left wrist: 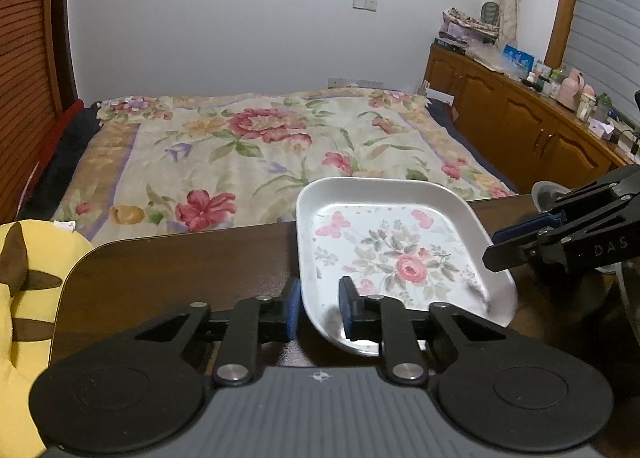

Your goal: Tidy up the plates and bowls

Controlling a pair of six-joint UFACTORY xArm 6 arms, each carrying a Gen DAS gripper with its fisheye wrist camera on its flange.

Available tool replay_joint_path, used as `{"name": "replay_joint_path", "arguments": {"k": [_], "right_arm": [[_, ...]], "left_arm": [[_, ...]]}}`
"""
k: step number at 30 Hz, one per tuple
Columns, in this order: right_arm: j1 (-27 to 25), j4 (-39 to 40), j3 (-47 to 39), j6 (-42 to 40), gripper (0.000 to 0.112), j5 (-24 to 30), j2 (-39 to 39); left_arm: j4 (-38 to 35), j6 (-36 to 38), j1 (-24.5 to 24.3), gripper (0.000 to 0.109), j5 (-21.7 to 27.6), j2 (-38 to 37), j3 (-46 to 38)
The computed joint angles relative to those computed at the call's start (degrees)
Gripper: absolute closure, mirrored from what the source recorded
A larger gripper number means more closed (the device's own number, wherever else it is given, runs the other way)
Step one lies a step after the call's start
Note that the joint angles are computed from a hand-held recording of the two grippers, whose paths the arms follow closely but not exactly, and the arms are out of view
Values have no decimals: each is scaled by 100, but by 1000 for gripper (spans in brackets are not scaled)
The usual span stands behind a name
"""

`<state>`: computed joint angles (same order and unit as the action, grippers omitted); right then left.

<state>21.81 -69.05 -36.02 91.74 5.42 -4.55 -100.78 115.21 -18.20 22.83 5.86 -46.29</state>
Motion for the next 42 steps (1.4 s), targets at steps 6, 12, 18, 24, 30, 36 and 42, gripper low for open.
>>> {"name": "replay_joint_path", "arguments": {"k": [6, 12, 18, 24, 30, 36, 42], "right_arm": [[-101, 660, 102, -626, 95, -166, 49], [-158, 1053, 112, -1069, 95, -399, 166], [12, 2174, 113, -2271, 94, -250, 241], [133, 2604, 121, -2657, 95, -85, 209], [201, 2508, 441, -2435, 96, -284, -189], [454, 1742, 660, -1467, 96, -115, -757], [814, 1130, 850, -578, 96, 305, -1287]], "left_arm": [[299, -383, 61, 98, 87, 103, -44], [282, -404, 62, 98, 109, 168, -88], [583, -718, 87, 98, 170, 179, -118], [1003, -1219, 98, 99, 118, -73, 125], [1241, -1433, 362, 97, 466, -866, 800], [1248, -1383, 589, 97, 761, -1771, 1531], [1356, -1409, 755, 97, 986, -2584, 2083]]}}
